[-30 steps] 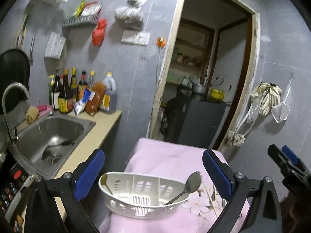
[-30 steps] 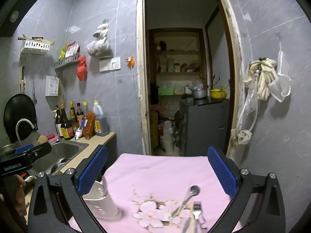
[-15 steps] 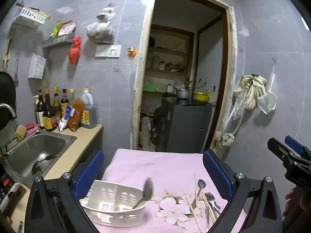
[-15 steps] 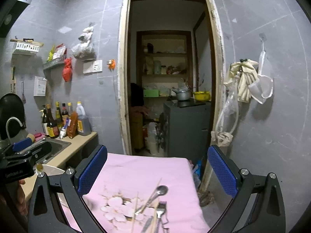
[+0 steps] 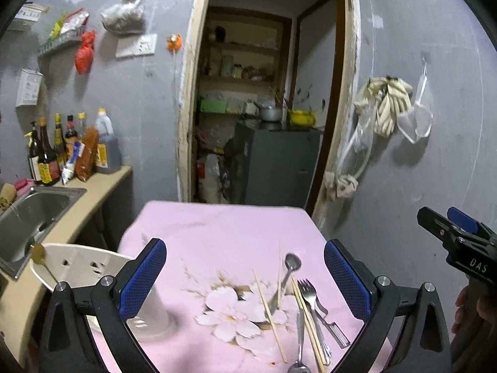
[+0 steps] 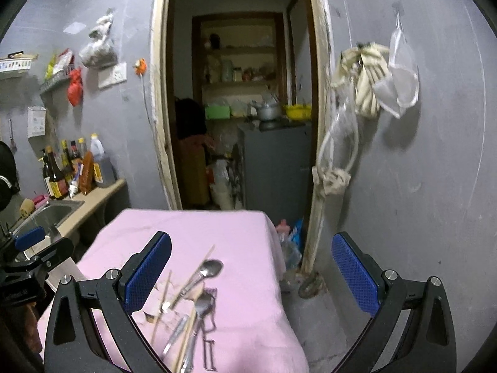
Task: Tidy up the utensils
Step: 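Move both open grippers back over the utensil pile, then grasp a wooden chopstick with the left gripper while the right gripper grasps a fork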
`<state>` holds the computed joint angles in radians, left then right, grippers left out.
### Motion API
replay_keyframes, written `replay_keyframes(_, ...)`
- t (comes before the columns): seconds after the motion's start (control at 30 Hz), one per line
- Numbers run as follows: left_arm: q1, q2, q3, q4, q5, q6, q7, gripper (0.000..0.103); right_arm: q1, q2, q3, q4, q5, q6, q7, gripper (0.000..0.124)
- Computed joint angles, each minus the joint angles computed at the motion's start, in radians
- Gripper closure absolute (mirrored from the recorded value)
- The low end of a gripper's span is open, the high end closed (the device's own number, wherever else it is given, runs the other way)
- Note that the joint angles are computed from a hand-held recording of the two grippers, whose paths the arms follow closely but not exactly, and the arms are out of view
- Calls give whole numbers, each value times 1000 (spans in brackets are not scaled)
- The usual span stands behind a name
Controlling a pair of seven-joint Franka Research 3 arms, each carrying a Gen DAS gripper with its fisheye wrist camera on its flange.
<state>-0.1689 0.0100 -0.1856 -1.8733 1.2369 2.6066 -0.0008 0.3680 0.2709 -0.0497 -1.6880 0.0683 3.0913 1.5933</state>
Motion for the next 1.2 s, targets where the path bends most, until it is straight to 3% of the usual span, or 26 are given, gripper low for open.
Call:
replay_keyframes(0.07, -5, 32, -2, 20, -22, -2, 24, 1, -73, 26, 79, 19, 71, -31, -74, 22)
replay_keyframes(0.17, -19, 81, 5, 46, -63, -11, 66, 1, -125, 65, 139, 46, 154, -81, -155, 22)
replay_keyframes(0.43, -47, 198, 39, 110, -231, -35, 205, 1, -175, 175, 215, 116, 330, -195, -314, 24)
replay_keyframes(0.5, -48, 222, 48, 124, -283, -29, 248, 1, -188, 211, 238, 146, 373, -236, -361, 30)
replay_keyframes(0.67, -32, 289, 58, 162, -446, 15, 415, 1, -189, 299, 251, 238, 441, -329, -423, 68)
replay_keyframes(0.73, -37, 310, 68, 176, -475, 23, 455, 3, -193, 330, 262, 276, 466, -360, -455, 73)
replay_keyframes(1.0, -17, 381, 58, 229, -673, 48, 668, 45, -171, 451, 256, 467, 483, -523, -507, 88)
replay_keyframes(1.1, -16, 409, 60, 261, -735, 33, 713, 56, -156, 494, 242, 542, 465, -582, -495, 93)
replay_keyframes(1.2, -29, 429, 78, 289, -751, 17, 715, 59, -144, 533, 234, 609, 450, -634, -480, 96)
